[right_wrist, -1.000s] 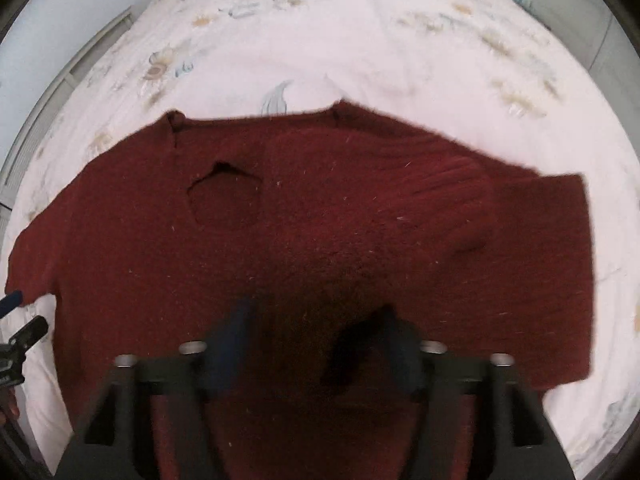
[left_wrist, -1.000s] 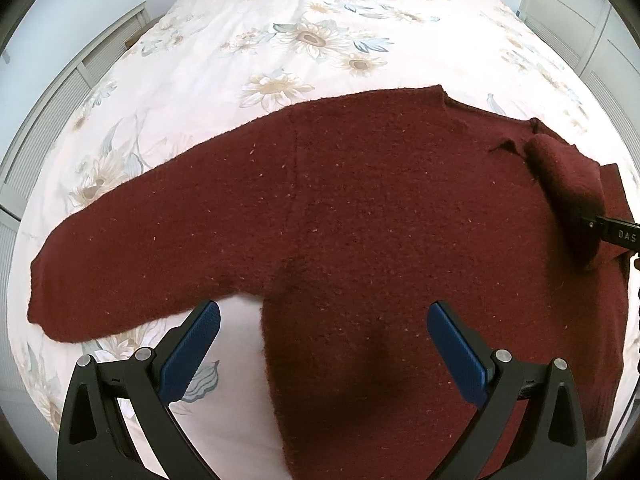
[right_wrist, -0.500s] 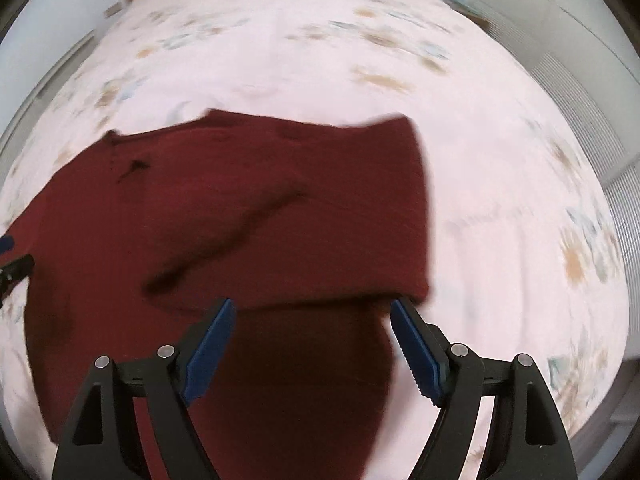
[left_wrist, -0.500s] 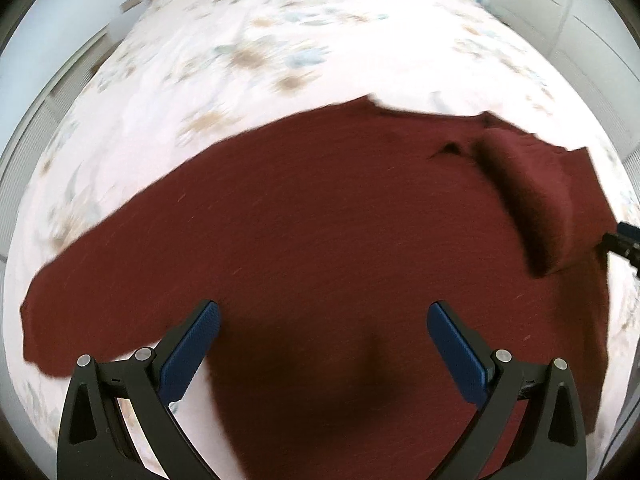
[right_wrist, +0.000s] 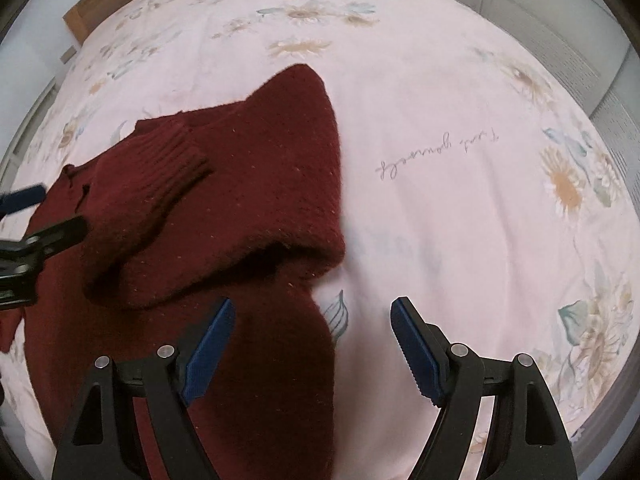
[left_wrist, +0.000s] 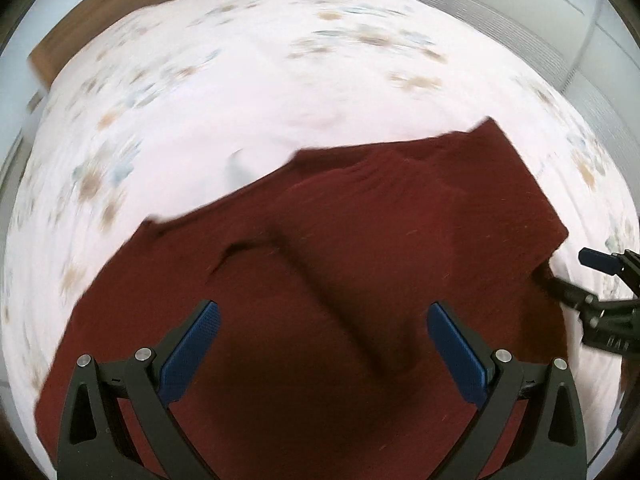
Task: Fold small clothes
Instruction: 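Carry the sleeve across the sweater body and release it with the right gripper, then grasp the other sleeve with the left gripper and fold it across the body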
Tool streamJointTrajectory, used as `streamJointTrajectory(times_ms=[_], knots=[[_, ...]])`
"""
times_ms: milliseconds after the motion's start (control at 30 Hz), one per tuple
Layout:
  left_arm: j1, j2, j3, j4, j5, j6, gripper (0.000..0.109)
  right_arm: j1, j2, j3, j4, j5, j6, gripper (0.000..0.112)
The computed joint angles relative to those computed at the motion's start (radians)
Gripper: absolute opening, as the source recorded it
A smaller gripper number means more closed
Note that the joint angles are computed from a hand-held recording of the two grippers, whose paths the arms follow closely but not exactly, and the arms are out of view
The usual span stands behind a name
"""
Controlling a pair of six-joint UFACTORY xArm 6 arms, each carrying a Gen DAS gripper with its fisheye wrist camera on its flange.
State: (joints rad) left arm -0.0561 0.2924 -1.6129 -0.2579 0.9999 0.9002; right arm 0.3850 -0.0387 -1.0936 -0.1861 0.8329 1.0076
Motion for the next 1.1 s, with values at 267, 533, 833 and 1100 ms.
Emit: streamJointTrajectory(times_ms=[267,533,833,1100], knots=[[-0.123,0.031,0.078,0.153,-0.131,-0.058,0.096,-0.002,0.023,0.019,0.034,-0.034,-0.011,0.081],[-0.134,0.110,0.041,0.267,-0.160,-0.143,0.044,-0.003,0.043,0.003,0.034,-0.018,-0.029,0.081],[-0.037,0.168,-0.107,0.156,-0.154,-0.073,0.014,0.003,0.070,-0.054,0.042,0.000,-0.072,0.081],[0.116,0.257,-0.325,0.004,-0.038,-0.047,0.014,0.004,0.141,-0.144,0.043,0.026,-0.112,0.081]])
